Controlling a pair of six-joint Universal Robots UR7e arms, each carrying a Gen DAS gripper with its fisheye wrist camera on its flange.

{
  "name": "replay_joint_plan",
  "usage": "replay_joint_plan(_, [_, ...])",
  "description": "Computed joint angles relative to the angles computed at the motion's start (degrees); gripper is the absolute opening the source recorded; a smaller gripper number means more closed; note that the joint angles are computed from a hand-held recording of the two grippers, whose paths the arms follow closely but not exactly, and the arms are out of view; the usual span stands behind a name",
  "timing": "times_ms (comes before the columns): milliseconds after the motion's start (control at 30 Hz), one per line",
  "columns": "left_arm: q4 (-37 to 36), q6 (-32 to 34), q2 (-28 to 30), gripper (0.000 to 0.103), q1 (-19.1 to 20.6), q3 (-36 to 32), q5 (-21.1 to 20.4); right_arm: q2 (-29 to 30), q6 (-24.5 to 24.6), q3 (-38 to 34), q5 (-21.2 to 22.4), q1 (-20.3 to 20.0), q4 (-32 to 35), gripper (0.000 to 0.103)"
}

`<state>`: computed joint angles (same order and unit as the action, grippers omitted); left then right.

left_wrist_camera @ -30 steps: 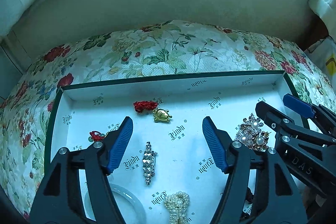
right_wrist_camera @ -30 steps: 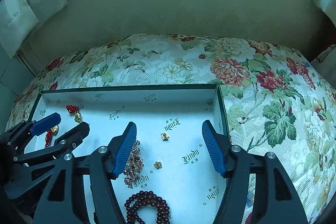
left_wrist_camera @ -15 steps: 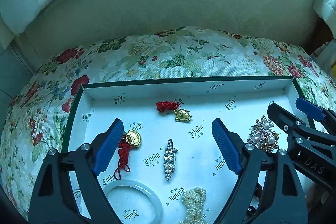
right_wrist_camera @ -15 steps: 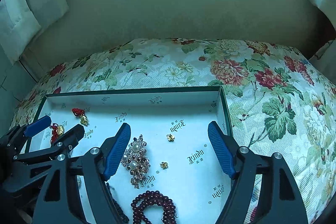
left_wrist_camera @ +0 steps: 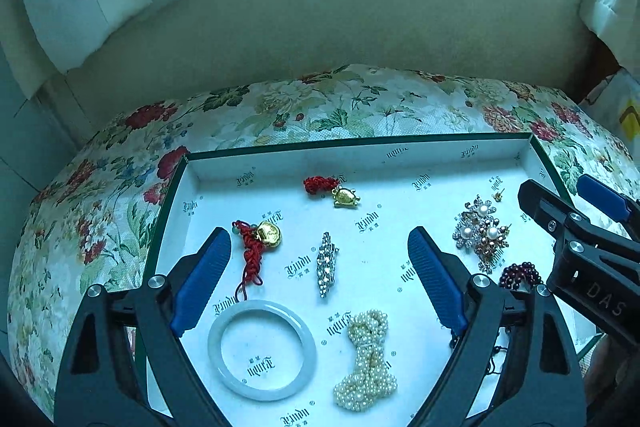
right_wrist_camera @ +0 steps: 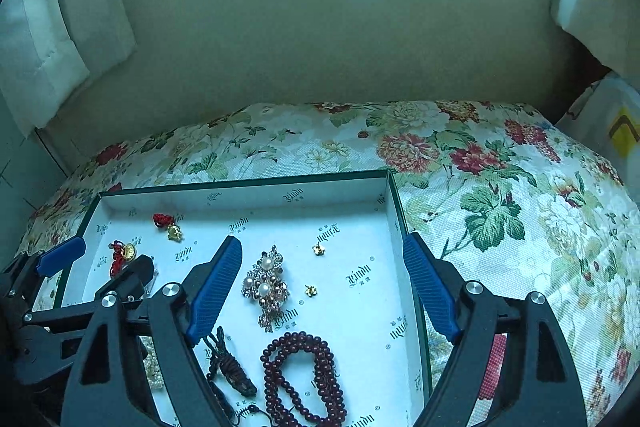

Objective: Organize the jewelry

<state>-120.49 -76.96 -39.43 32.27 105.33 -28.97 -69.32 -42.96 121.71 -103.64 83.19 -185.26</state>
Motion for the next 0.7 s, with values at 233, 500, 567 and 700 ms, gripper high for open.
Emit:
replay_joint_plan(233, [3.11,-5.83,-1.52,0.090,-3.03,2.28,-2.08,-4.22,-0.38,4.95,0.76,-1.02,-1.76,0.081])
replay_joint_plan(500, [13.05,-13.48,-3.73,0.090,-7.16,1.65,-1.85,-10.42,-0.84,8.69,2.91,0.03,-1.11,0.081])
replay_joint_plan(567, [16.23,-15.84,-4.56,0.090,-8.66,1.28,-1.58,-12.72,-0.96,9.61,3.79,0.53,-0.56,0.081])
replay_joint_plan(700, [22.87,-21.20,-6.21,0.090,-12.14,0.62,-1.14,-18.39,-1.13,11.95,6.03,1.41,0.99,0.081])
